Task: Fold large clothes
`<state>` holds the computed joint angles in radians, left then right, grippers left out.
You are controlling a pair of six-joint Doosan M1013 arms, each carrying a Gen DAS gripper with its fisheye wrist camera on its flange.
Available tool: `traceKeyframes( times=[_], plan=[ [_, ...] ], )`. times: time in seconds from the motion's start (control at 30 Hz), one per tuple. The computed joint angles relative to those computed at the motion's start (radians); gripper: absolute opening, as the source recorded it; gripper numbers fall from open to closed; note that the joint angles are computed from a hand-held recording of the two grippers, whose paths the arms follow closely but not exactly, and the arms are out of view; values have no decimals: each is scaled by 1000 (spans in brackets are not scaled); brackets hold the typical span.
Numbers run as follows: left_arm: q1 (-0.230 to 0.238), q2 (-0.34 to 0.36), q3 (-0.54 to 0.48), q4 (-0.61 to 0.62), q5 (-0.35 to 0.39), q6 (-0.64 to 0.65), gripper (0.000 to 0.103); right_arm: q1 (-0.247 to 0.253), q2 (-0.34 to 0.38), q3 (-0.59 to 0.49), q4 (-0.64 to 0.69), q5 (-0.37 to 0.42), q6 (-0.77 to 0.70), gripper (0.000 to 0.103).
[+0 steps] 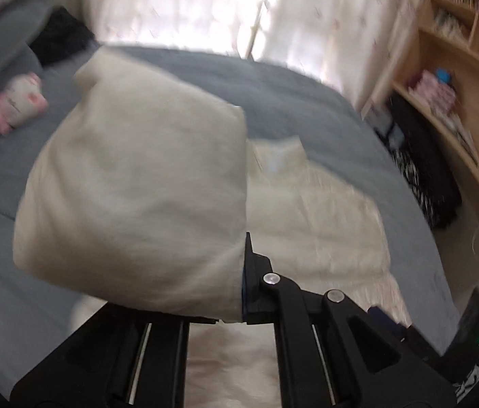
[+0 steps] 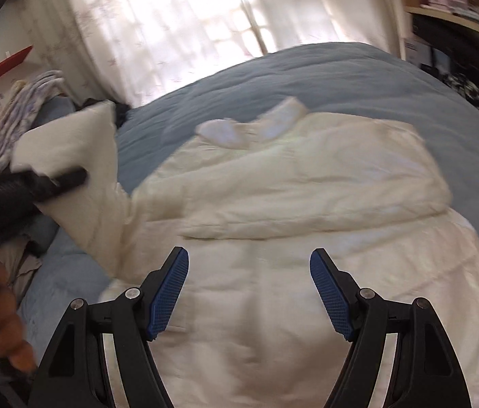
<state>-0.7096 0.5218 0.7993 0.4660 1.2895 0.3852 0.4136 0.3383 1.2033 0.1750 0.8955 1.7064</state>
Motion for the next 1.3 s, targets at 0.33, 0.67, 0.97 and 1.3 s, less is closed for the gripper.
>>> traceKeyframes(
  times=[0.33, 0.67, 0.97, 1.3],
  plan=[
    [1, -15, 151, -195, -146, 28, 59, -105, -14, 52, 155, 52, -86, 76],
    [-34, -154, 334, -101, -285, -143, 60, -74, 22, -37, 246, 112, -135, 86],
    [-57, -183, 343, 3, -226, -203, 60, -46, 96, -189, 168, 170, -107, 92],
    [-18, -247, 441, 18, -128, -315, 60, -96, 251, -306, 200, 344, 32, 90]
  ],
)
